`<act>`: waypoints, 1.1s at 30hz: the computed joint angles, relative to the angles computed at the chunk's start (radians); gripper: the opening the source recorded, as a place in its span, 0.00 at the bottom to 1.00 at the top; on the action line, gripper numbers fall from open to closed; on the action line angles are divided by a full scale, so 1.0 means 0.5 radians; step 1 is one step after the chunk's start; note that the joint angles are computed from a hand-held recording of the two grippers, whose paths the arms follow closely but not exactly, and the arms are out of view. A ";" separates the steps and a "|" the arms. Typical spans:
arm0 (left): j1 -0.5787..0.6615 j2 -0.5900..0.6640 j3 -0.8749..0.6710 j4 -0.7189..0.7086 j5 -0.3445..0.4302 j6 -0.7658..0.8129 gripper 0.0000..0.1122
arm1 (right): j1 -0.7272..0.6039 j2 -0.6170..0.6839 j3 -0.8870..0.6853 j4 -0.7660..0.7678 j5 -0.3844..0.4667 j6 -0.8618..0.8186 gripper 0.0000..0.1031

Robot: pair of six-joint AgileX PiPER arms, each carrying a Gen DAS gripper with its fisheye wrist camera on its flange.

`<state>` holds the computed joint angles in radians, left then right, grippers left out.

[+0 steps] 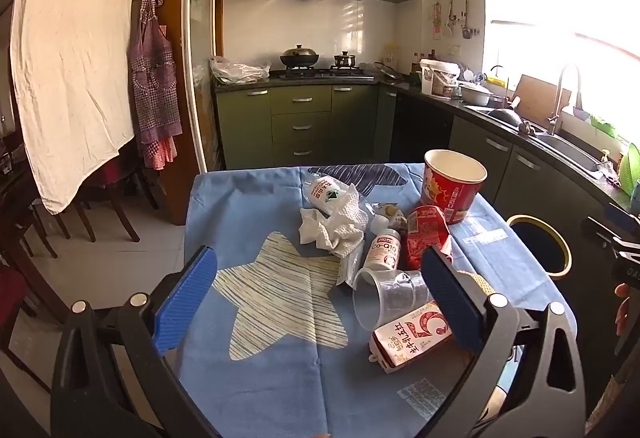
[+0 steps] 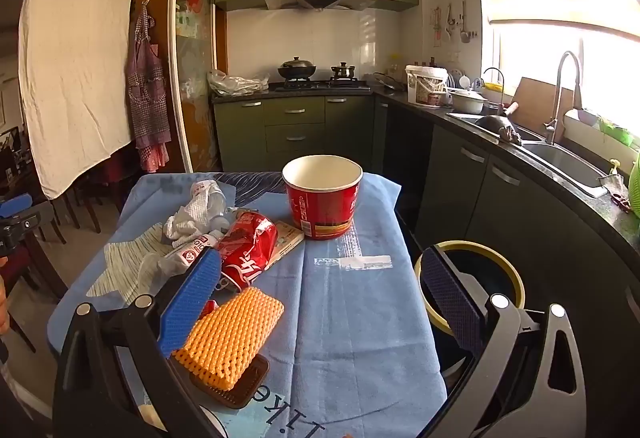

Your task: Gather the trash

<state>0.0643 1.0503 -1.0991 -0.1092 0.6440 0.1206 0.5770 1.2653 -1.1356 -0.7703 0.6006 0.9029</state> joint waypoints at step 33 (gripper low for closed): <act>-0.093 0.026 0.026 0.175 -0.004 -0.109 0.87 | -0.042 0.026 0.004 0.109 -0.048 -0.102 0.96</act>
<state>0.0178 1.0634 -1.0861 -0.0219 0.6422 0.0662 0.5558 1.2781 -1.1335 -0.7157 0.5767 0.8521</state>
